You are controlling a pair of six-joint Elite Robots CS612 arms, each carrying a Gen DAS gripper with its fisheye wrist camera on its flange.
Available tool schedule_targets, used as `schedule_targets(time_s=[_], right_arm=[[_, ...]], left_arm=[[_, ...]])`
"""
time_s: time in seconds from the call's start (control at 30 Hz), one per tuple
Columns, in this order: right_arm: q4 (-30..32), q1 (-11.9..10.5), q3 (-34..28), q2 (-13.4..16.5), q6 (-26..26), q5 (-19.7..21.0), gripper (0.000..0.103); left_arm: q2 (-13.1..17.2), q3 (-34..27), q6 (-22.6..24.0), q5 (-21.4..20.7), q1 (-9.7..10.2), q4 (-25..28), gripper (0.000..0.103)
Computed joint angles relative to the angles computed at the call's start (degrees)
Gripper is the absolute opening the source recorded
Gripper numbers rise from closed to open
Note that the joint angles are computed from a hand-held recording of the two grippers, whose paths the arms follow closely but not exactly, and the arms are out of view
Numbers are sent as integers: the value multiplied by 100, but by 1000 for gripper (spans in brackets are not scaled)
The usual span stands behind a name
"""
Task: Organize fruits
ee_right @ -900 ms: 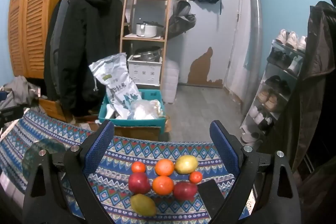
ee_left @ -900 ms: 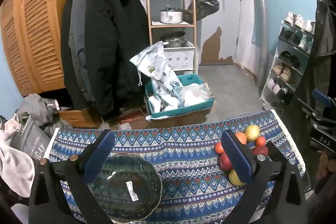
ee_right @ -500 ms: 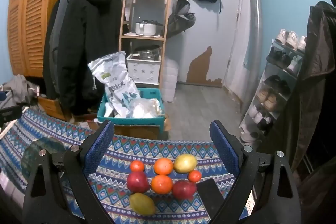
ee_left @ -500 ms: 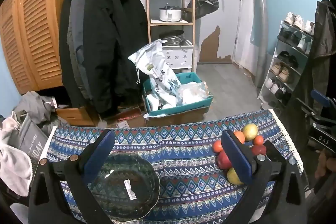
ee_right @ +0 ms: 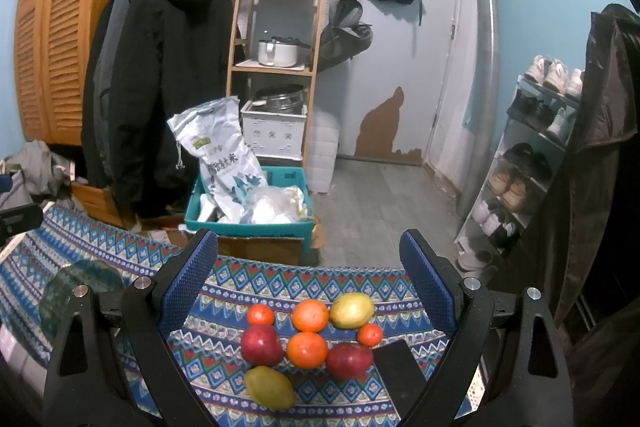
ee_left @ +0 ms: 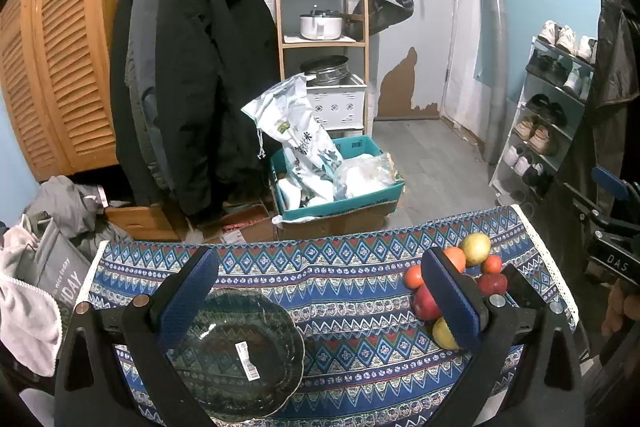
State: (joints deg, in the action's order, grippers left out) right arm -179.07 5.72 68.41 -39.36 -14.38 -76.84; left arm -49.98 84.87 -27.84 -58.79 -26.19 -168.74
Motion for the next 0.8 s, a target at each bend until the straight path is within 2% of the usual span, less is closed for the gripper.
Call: schedule_targets(time_s=[0.8], right_arm=[[11,19,-2,5,-20,-36,91]], left_arm=[[-23,4,13,7,29,-104,102]])
